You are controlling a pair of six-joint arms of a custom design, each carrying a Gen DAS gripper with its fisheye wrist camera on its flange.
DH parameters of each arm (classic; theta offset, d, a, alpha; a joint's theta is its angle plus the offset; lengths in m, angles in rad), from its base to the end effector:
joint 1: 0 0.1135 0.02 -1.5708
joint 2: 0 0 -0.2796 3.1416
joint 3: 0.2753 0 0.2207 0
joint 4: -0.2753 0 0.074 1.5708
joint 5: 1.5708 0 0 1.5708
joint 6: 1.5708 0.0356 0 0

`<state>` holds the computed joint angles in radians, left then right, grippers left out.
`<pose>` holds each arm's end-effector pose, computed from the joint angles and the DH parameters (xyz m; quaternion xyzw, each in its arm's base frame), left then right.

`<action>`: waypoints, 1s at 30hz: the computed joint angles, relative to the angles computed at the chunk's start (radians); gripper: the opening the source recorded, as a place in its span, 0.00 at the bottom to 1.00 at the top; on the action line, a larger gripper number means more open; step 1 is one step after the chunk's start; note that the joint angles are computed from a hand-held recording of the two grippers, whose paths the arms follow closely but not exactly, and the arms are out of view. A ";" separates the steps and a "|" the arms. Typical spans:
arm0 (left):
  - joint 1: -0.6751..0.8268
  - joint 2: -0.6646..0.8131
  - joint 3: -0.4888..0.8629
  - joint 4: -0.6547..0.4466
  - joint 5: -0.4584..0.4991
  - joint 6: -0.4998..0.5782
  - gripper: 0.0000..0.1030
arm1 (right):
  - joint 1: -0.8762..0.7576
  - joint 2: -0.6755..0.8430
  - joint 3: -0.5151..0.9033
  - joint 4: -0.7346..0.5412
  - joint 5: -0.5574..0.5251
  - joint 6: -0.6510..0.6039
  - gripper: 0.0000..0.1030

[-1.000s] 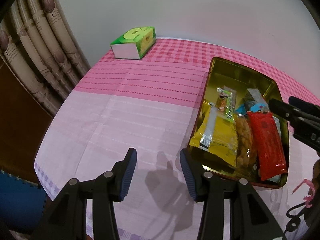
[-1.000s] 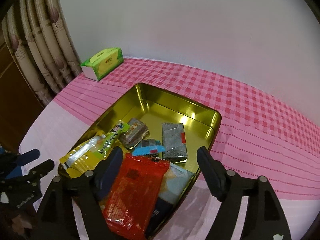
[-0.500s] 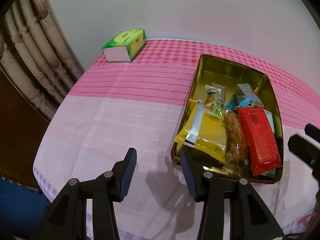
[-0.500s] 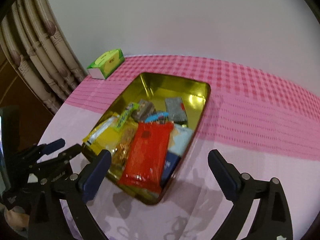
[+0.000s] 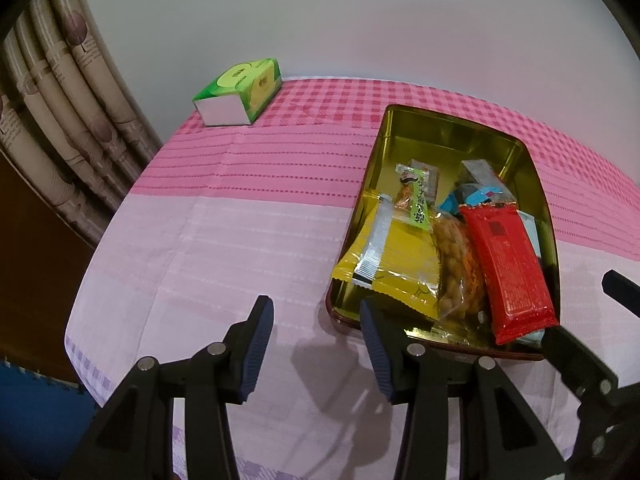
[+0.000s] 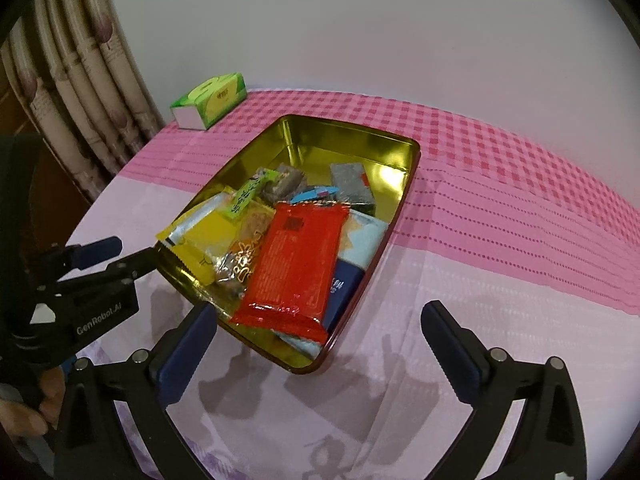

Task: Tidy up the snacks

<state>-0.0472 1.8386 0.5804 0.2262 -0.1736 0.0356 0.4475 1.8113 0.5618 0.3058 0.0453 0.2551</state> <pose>0.2723 -0.0067 0.1059 0.0167 0.9604 0.0820 0.2656 0.2485 0.1175 0.1138 -0.0844 0.9473 0.0859 0.2969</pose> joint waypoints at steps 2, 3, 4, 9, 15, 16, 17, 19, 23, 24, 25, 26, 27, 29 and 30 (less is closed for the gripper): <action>0.000 0.002 0.001 0.000 0.002 0.002 0.45 | 0.002 0.003 -0.002 0.002 -0.007 0.001 0.98; 0.000 0.002 0.001 0.000 0.001 0.001 0.45 | 0.003 0.003 -0.004 0.003 -0.007 0.001 0.98; 0.000 0.002 0.001 0.000 0.001 0.001 0.45 | 0.005 0.002 -0.004 0.002 -0.005 0.002 0.98; -0.004 0.002 -0.001 0.001 0.002 0.003 0.45 | 0.006 0.010 -0.002 -0.003 -0.013 0.001 0.98; -0.005 0.005 0.000 0.001 0.001 0.004 0.45 | 0.011 0.013 0.000 -0.008 -0.011 -0.005 0.98; -0.005 0.006 0.001 0.000 0.001 0.004 0.45 | 0.012 0.012 0.000 -0.009 -0.011 -0.004 0.98; -0.007 0.006 0.001 0.000 -0.001 0.004 0.45 | 0.012 0.012 0.001 -0.009 -0.012 -0.004 0.98; -0.006 0.006 0.000 0.001 0.000 0.004 0.45 | 0.014 0.012 0.001 -0.011 -0.006 -0.003 0.98; -0.010 0.009 0.000 0.003 -0.006 0.005 0.45 | 0.012 0.012 0.001 -0.009 -0.012 -0.005 0.98; -0.011 0.009 0.001 0.004 -0.007 0.005 0.45 | 0.012 0.013 0.002 -0.010 -0.012 -0.006 0.98; -0.011 0.010 0.000 0.004 -0.005 0.007 0.45 | 0.013 0.013 0.003 -0.012 -0.010 -0.006 0.98; -0.011 0.009 0.001 0.004 -0.006 0.007 0.45 | 0.014 0.014 0.003 -0.011 -0.009 -0.003 0.98; -0.011 0.009 0.000 0.005 -0.006 0.009 0.45 | 0.014 0.014 0.002 -0.010 -0.010 -0.003 0.98; -0.011 0.009 0.000 0.005 -0.007 0.011 0.45 | 0.014 0.013 0.003 -0.011 -0.010 -0.004 0.98; -0.012 0.007 -0.002 0.006 -0.008 0.012 0.45 | 0.014 0.012 0.002 -0.009 -0.010 -0.005 0.98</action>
